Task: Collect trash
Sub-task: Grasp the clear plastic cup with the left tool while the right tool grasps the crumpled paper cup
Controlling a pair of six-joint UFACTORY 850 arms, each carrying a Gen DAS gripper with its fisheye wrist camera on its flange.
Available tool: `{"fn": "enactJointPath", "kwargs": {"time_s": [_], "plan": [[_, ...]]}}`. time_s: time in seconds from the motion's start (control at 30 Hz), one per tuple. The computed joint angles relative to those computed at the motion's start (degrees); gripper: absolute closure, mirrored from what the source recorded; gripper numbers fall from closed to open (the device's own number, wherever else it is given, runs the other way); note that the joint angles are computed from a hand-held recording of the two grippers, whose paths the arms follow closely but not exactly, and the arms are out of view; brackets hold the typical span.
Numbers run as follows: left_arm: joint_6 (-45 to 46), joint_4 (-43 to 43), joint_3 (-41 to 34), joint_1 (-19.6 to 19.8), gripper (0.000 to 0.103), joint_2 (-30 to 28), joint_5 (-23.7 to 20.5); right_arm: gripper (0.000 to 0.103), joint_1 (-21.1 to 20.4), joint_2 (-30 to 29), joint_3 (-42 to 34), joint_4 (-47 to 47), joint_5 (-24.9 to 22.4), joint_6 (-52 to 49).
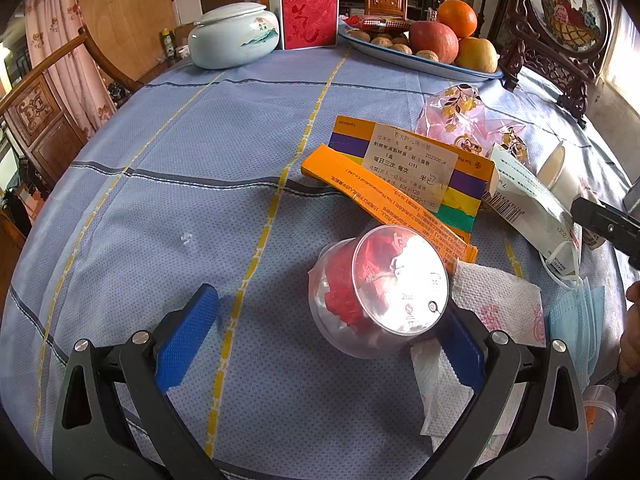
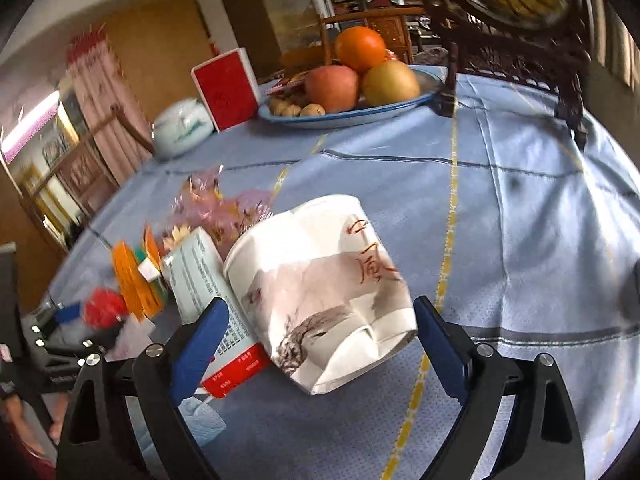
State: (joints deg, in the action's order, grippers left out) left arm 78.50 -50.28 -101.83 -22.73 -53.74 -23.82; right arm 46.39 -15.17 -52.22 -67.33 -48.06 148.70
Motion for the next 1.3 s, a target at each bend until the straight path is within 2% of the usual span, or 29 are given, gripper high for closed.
{"fn": "enactJointPath", "kwargs": {"time_s": [0.07,0.13,0.3,0.5,0.7,0.83,0.9,0.97,1.17,1.2,1.23,1.3], "plan": [[-0.06,0.06,-0.04,0.02,0.005,-0.01,-0.03,0.026,0.29,0.55,0.78,0.17,-0.84,1.6],[-0.06,0.06,-0.04,0.02,0.005,-0.01,-0.03,0.031,0.86,1.07,1.05,2.77,-3.77,1.32],[-0.33,0.14,-0.31,0.26,0.006,-0.07,-0.89,0.032,1.87,3.64,3.66,6.09,-7.62,5.91],[-3.0,-0.78,-1.93,1.25,0.006,-0.67,-2.15,0.031,0.47,3.76,4.96,6.85,-3.05,6.74],[-7.68,-0.07,-5.21,2.44,0.007,-2.33,-5.0,0.028,0.68,2.71,3.73,8.38,-4.08,4.21],[-4.74,-1.54,-4.04,2.26,0.02,-1.72,-4.02,0.02,0.27,2.33,3.15,8.7,-3.58,2.51],[-1.8,-3.3,-3.04,2.3,0.037,-1.11,-4.29,0.017,0.06,1.87,2.44,9.72,-3.67,0.56],[0.62,-4.86,-2.6,2.45,0.048,-0.83,-5.4,0.017,0.06,1.8,2.33,9.94,-3.77,0.34],[2.28,-8.4,-2.43,3.28,0.048,-0.56,-6.98,0.017,0.04,1.8,2.36,10.19,-3.86,0.05],[2.01,-8.77,-2.84,3.56,0.048,-0.75,-7.93,0.02,0.11,1.81,2.36,10.21,-4.1,0.16],[1.62,-8.7,-3.12,3.67,0.048,-0.87,-8.58,0.034,0.35,1.87,2.42,9.96,-4.6,0.68],[1.01,-8.63,-3.68,3.91,0.048,-1.13,-9.81,0.034,0.63,2.04,2.68,9.02,-4.91,1.5]]}}
